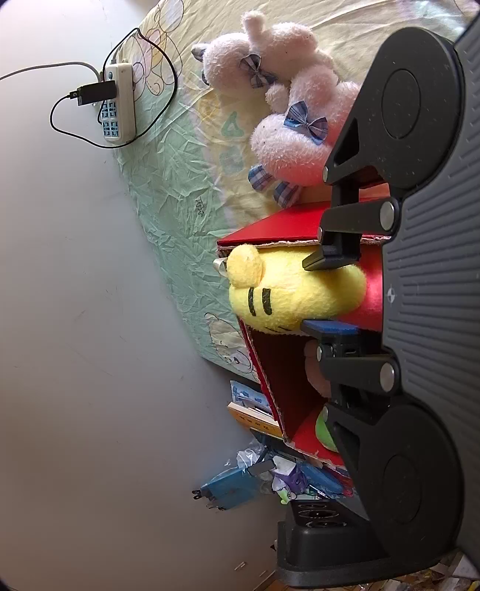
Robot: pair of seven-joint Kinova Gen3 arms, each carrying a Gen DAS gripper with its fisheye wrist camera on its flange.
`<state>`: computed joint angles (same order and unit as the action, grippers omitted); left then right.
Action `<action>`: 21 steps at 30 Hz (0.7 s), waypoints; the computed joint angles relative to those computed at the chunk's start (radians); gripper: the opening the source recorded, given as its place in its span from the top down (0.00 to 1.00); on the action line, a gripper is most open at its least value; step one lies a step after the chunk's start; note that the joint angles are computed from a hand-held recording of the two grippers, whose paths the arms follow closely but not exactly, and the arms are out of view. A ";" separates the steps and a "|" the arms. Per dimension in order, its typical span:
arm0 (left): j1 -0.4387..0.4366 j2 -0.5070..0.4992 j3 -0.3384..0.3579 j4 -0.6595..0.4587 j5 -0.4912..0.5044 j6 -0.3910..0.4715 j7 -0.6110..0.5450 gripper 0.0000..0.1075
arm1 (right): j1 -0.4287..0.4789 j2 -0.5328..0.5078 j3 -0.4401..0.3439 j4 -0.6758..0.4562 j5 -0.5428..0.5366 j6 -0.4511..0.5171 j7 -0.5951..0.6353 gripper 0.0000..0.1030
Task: Organize objects
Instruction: 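Lower the yellow tiger plush into the box beside the teddy bear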
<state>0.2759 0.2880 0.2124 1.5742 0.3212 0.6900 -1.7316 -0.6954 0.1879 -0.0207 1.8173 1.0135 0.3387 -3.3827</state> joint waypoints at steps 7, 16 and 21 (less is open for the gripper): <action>0.009 0.007 -0.005 -0.007 -0.017 0.001 0.013 0.24 | -0.006 0.027 -0.013 -0.030 -0.033 0.065 0.065 0.73; 0.038 0.013 -0.020 -0.021 -0.075 0.013 0.074 0.19 | -0.027 0.032 0.012 -0.014 0.006 0.051 0.015 0.74; 0.052 0.017 -0.026 -0.035 -0.108 0.031 0.111 0.19 | -0.025 0.033 -0.002 -0.018 0.018 0.068 0.022 0.75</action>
